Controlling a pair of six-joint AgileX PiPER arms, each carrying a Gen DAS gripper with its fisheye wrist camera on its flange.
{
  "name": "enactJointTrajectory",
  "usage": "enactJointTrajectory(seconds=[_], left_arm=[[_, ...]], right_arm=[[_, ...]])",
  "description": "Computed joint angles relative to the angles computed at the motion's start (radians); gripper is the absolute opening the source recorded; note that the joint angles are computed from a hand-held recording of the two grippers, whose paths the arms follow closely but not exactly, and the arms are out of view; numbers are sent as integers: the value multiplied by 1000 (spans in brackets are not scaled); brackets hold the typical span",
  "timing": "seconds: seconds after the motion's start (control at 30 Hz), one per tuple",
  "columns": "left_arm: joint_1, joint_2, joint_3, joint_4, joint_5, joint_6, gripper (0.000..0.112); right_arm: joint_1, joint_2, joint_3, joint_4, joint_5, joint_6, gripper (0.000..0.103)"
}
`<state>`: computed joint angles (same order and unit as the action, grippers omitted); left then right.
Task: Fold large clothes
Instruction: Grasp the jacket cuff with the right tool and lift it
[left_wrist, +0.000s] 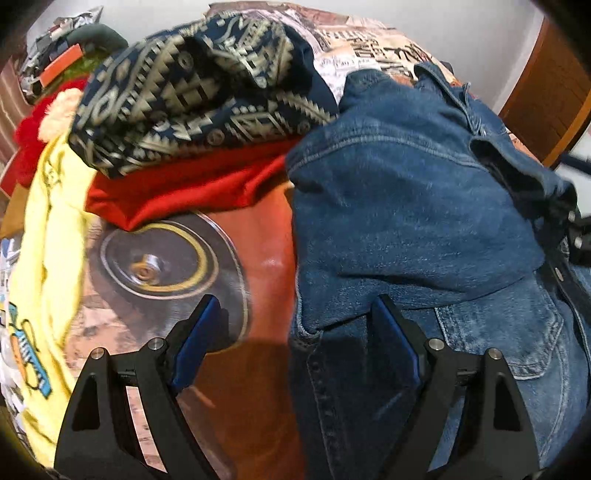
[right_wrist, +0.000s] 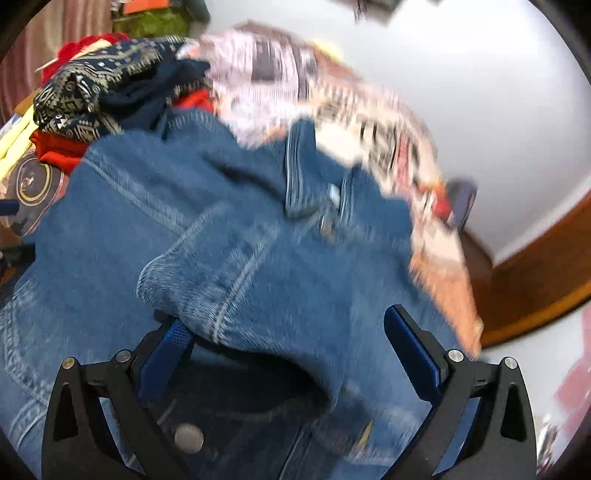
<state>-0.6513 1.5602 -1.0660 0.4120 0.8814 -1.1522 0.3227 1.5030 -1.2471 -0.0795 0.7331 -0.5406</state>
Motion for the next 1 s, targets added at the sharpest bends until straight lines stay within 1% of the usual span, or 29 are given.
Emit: enactJointTrajectory(seconds=[0.03, 0.07, 0.1, 0.13, 0.2, 0.27, 0.37, 0.43, 0.57, 0.67, 0.87, 0.93, 1.0], left_arm=[[0, 10, -4, -6, -3, 6, 84], [0, 16, -8, -10, -1, 13, 84], [-2, 23, -16, -12, 5, 17, 84], [-1, 27, -19, -12, 7, 20, 84], [-1, 31, -29, -19, 17, 24, 84], [8, 31, -30, -32, 20, 36, 84], [-1, 29, -36, -34, 46, 39, 84], [-16, 20, -36, -29, 65, 33, 84], [-37, 14, -36, -27, 93, 29, 84], [-33, 27, -47, -36, 95, 26, 84], [-33, 47, -52, -13, 107, -44, 84], [-22, 52, -50, -18, 99, -60, 84], [-13, 48, -46, -11, 113, -85, 84]], right_arm=[[11, -15, 21, -13, -46, -3, 95], [17, -21, 31, -16, -70, -13, 87], [21, -20, 29, -10, -75, -22, 76], [15, -14, 16, 22, -62, -55, 69], [-15, 10, -31, 126, 7, -142, 43], [-46, 26, -64, 198, 62, -181, 35], [-96, 35, -94, 261, 80, -198, 18], [-134, 39, -118, 305, 94, -202, 16], [-261, 50, -193, 438, 172, -227, 15], [-370, 70, -245, 532, 236, -234, 14], [-544, 102, -259, 655, 330, -239, 14], [-590, 116, -242, 679, 345, -232, 14], [-618, 126, -212, 677, 335, -221, 15]])
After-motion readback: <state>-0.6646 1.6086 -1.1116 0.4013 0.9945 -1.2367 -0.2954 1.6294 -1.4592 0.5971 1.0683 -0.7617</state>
